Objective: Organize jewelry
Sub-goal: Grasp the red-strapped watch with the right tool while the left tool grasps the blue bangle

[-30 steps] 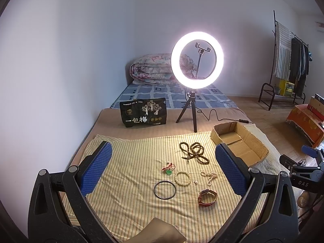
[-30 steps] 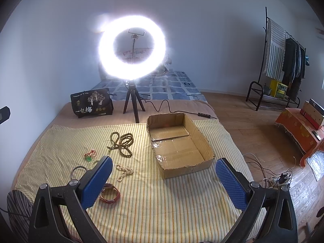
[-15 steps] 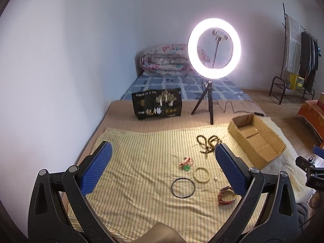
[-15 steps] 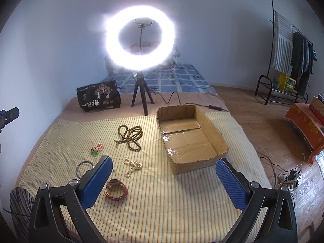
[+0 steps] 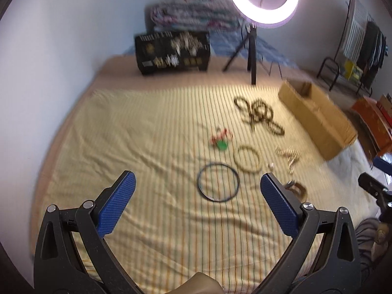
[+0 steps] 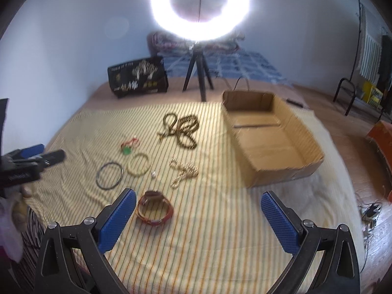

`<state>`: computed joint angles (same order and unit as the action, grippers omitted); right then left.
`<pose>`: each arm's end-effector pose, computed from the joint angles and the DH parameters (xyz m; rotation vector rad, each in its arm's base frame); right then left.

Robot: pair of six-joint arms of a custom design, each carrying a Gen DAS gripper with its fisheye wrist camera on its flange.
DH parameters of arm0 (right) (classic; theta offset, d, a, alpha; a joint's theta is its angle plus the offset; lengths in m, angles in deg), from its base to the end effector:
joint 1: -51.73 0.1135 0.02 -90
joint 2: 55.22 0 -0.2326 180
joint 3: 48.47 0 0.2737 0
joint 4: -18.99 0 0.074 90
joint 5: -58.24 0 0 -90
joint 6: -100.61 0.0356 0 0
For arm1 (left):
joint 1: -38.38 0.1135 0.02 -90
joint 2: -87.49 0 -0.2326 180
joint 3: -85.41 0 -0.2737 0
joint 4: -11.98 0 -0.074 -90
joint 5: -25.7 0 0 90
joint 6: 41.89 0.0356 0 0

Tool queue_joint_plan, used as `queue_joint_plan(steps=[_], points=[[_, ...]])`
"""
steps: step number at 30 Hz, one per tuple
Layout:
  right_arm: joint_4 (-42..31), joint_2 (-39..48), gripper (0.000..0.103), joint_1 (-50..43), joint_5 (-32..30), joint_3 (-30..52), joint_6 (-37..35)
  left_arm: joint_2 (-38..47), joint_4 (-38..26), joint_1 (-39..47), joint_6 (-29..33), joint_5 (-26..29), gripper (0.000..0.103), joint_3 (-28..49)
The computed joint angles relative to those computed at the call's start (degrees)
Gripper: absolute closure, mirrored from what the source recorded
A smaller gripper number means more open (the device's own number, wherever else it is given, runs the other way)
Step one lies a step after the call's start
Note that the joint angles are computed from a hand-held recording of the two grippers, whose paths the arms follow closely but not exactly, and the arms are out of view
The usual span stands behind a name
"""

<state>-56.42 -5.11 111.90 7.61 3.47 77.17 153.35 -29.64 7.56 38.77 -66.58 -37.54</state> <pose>0.1057 0.1389 0.2033 0.2579 2.3937 -0.0755 0.2284 -0.1346 0.1994 0.4425 2.4276 -0.2586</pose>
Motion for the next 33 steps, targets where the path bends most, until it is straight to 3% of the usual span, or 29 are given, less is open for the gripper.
queue_joint_plan(steps=[5,16,25,33], points=[[6.2,0.2,0.000,-3.0,-4.3,-3.6,-3.6,9.0,4.7,-0.9,-1.7,2.7,0.000,0.4],[17.0,6.9,0.000,-8.0,-9.1,-6.5,-10.9,25.2,11.1,-3.4,-1.8,-1.2,0.000,5.3],[23.9,12.0,0.000,-10.4,-12.0,-7.5,-14.6,31.2,14.1,-5.0,-1.5,-4.9,0.000,7.2],[30.7,19.6,0.000,-12.2,-15.0,-6.4,-18.2,32.6,16.7,-3.7,-2.5,-3.9,0.000,7.1]])
